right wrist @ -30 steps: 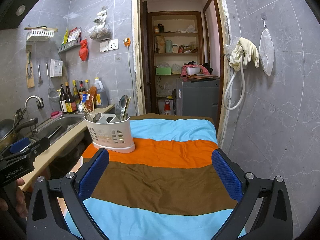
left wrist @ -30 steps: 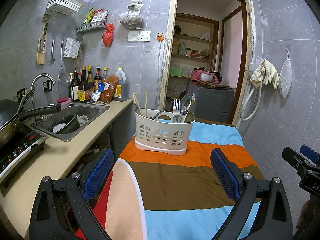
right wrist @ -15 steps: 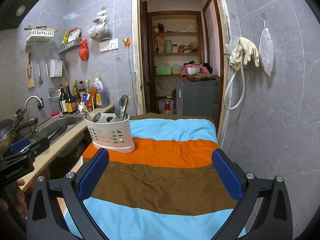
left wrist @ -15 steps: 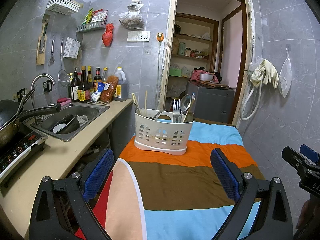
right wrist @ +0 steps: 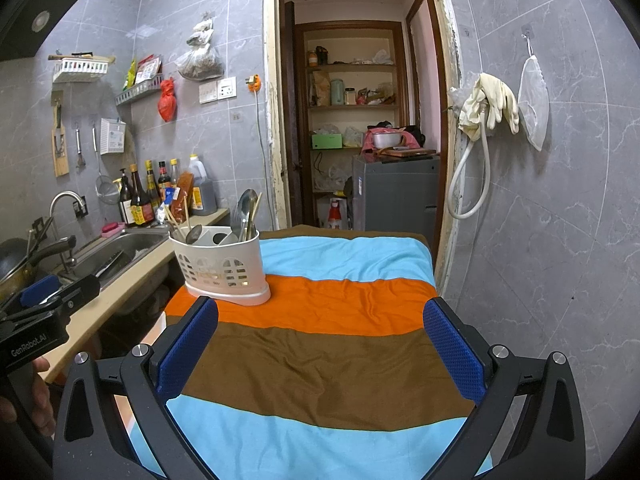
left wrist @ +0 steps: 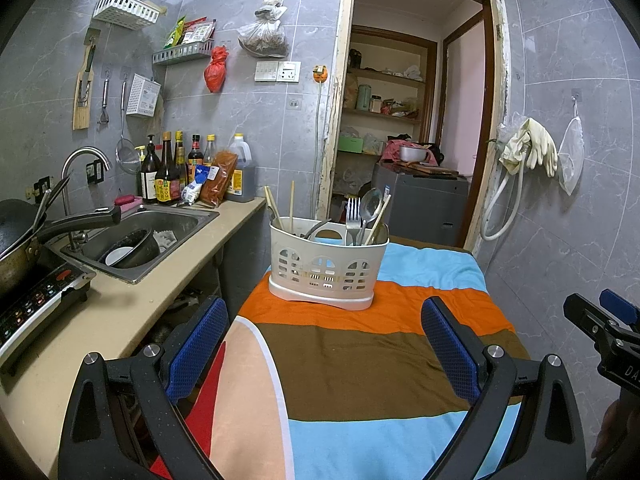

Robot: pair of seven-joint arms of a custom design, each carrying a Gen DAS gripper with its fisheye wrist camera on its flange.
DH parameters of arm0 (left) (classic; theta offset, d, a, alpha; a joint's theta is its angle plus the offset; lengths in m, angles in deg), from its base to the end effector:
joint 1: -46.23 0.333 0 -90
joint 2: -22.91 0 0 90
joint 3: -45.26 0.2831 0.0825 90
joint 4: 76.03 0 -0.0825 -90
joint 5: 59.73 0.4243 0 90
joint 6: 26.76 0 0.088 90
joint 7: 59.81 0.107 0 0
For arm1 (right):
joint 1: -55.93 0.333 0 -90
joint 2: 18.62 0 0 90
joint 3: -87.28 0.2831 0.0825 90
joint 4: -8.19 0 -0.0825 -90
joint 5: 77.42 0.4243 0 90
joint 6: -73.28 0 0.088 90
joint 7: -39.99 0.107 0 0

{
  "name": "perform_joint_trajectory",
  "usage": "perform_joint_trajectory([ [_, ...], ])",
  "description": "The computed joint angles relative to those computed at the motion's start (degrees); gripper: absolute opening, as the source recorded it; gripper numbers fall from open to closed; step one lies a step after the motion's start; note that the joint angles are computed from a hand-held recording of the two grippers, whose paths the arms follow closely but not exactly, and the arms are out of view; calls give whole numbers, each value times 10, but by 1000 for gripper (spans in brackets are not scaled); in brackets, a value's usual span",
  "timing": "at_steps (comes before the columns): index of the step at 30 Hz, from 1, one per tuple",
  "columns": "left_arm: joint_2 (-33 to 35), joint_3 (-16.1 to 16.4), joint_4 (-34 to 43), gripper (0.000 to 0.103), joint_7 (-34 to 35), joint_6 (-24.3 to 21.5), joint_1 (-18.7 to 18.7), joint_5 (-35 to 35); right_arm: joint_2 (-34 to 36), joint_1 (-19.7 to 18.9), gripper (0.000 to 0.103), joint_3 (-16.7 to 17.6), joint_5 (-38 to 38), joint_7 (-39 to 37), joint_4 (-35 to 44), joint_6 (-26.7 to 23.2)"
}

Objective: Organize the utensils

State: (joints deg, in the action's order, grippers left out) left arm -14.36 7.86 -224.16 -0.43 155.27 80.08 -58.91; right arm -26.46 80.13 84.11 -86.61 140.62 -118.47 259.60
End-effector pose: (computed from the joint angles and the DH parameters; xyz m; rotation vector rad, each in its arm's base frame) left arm 0.4767 -0.0540 0.5191 -1.7050 1.2285 -0.9292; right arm 0.5422 0.2242 0.5317 -1.6713 1.1714 -0.7345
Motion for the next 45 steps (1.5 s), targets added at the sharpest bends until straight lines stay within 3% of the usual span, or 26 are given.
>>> perform_joint_trajectory([
  [29, 9, -2, 13, 95, -11, -9, 2, 10, -1, 3, 103, -2, 8, -7, 0, -3],
  [33, 11, -22, 24, 95, -29, -16, 26, 22, 0, -1, 103, 2, 7, -6, 1, -2],
  [45, 10, -21, 22, 95, -48, -13, 28, 38, 0, 4, 103, -2, 12, -11, 1, -3],
])
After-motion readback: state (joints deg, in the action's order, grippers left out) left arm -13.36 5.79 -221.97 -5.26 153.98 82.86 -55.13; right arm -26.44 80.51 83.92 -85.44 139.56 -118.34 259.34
